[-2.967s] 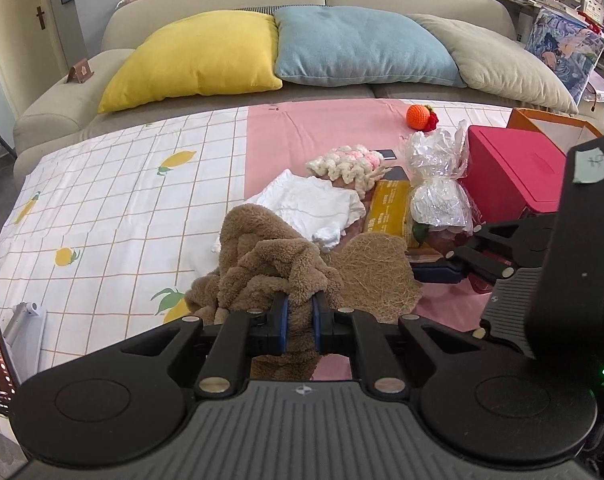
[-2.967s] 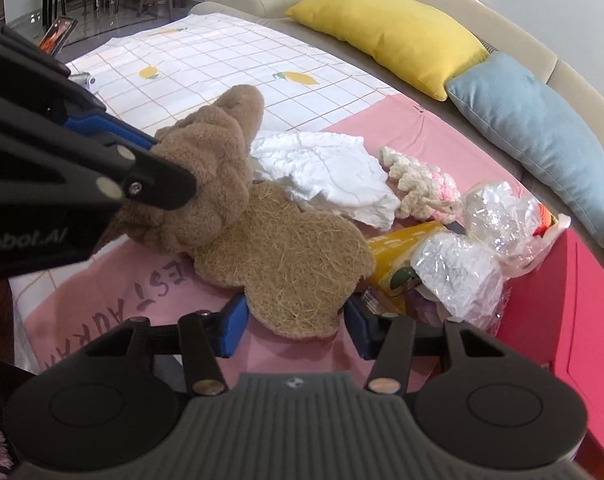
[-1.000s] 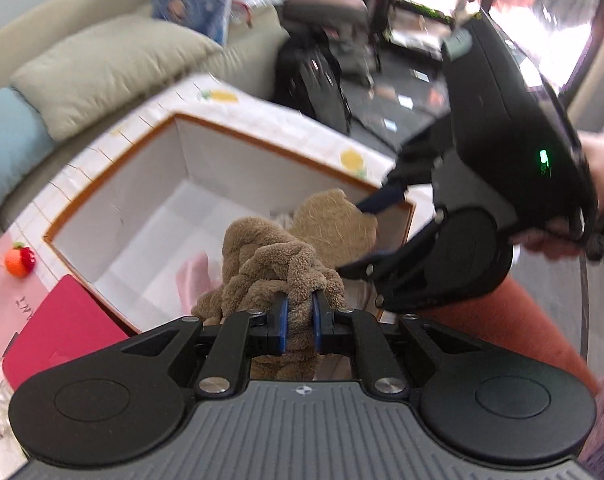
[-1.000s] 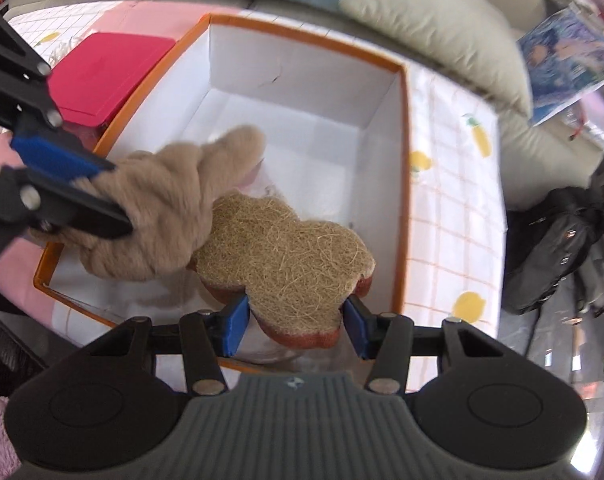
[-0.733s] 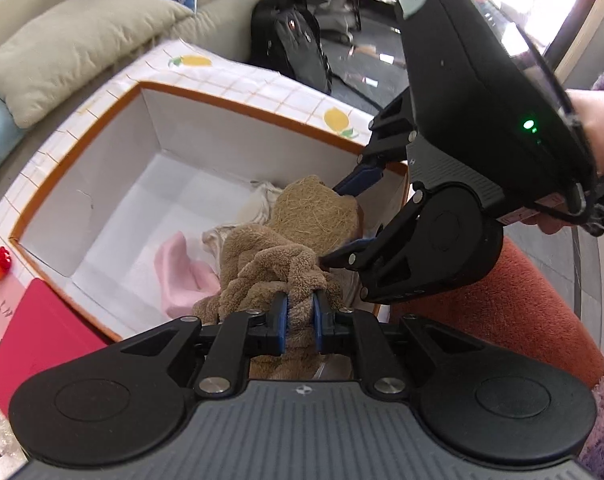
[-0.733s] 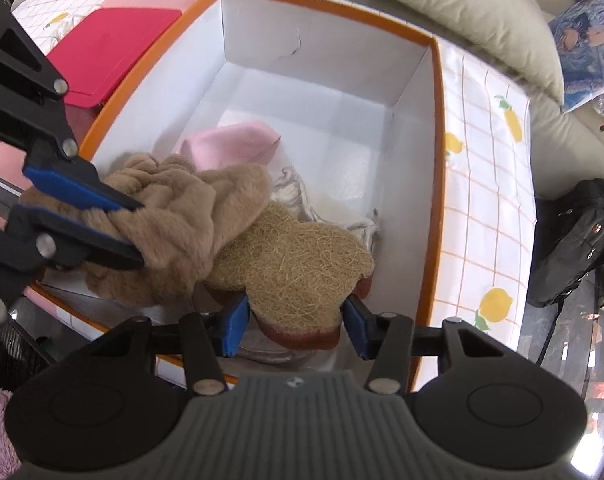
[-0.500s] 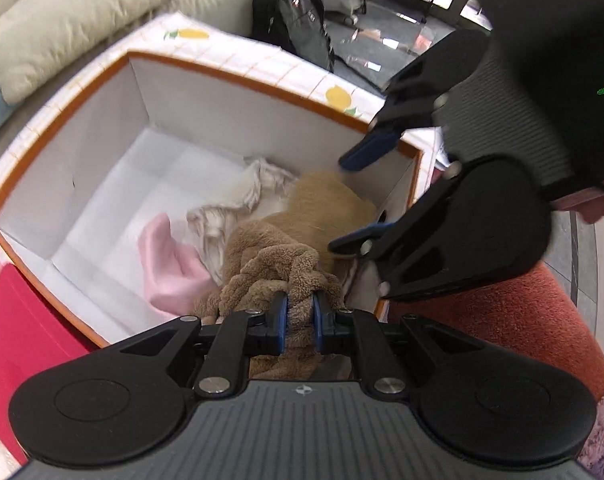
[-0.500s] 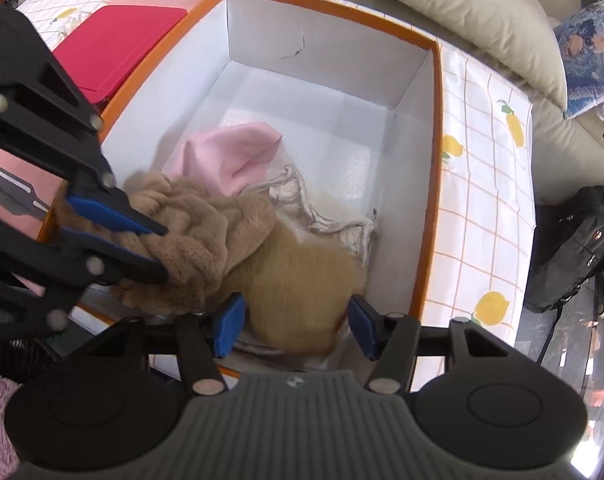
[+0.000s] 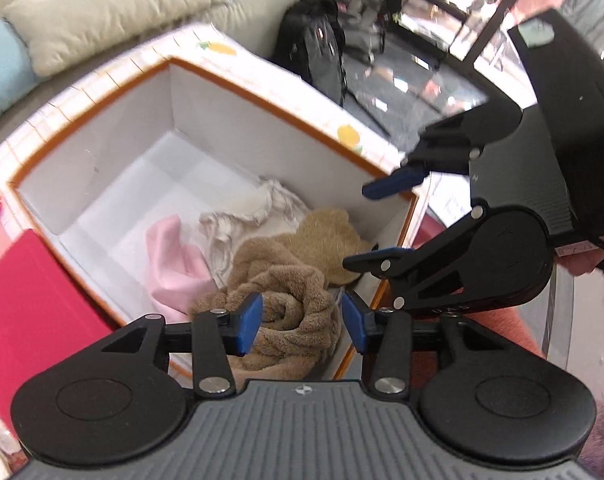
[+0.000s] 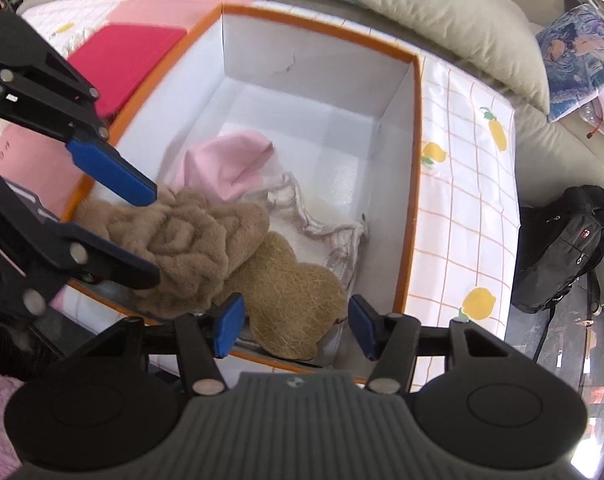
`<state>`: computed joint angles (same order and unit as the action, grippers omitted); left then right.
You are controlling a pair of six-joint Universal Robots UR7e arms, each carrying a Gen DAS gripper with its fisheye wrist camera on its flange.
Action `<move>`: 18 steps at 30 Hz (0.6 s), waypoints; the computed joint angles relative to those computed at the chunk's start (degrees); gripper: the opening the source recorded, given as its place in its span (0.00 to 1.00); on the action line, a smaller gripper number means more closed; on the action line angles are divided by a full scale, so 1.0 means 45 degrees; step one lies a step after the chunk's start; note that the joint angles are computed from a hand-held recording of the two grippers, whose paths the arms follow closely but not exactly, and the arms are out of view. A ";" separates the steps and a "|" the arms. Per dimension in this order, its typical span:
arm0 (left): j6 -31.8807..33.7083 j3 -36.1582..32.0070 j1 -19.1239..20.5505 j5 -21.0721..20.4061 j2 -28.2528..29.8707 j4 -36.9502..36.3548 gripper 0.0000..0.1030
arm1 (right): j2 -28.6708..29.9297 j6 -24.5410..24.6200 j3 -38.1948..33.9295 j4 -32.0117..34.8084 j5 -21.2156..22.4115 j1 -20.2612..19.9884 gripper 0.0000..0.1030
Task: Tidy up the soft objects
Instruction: 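Carry the towel and coir mat into the cardboard box and release both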
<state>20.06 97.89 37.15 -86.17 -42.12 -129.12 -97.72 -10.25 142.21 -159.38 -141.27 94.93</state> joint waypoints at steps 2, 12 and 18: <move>-0.0397 0.0333 -0.0065 0.0345 -0.0373 -0.0604 0.46 | -0.0248 0.0316 -0.0039 -0.0035 0.0468 0.0173 0.40; -0.1853 0.2128 -0.0088 0.1368 -0.2148 -0.3078 0.43 | 0.0649 0.1997 -0.0696 0.0604 0.3286 -0.0005 0.21; -0.1993 0.2901 -0.0105 0.1933 -0.2906 -0.3809 0.43 | 0.1469 0.2722 -0.0895 0.1100 0.3272 -0.0333 0.21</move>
<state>11.09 110.95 36.67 -77.47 -55.19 -146.26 -91.11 2.00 138.18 -154.43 -126.55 93.43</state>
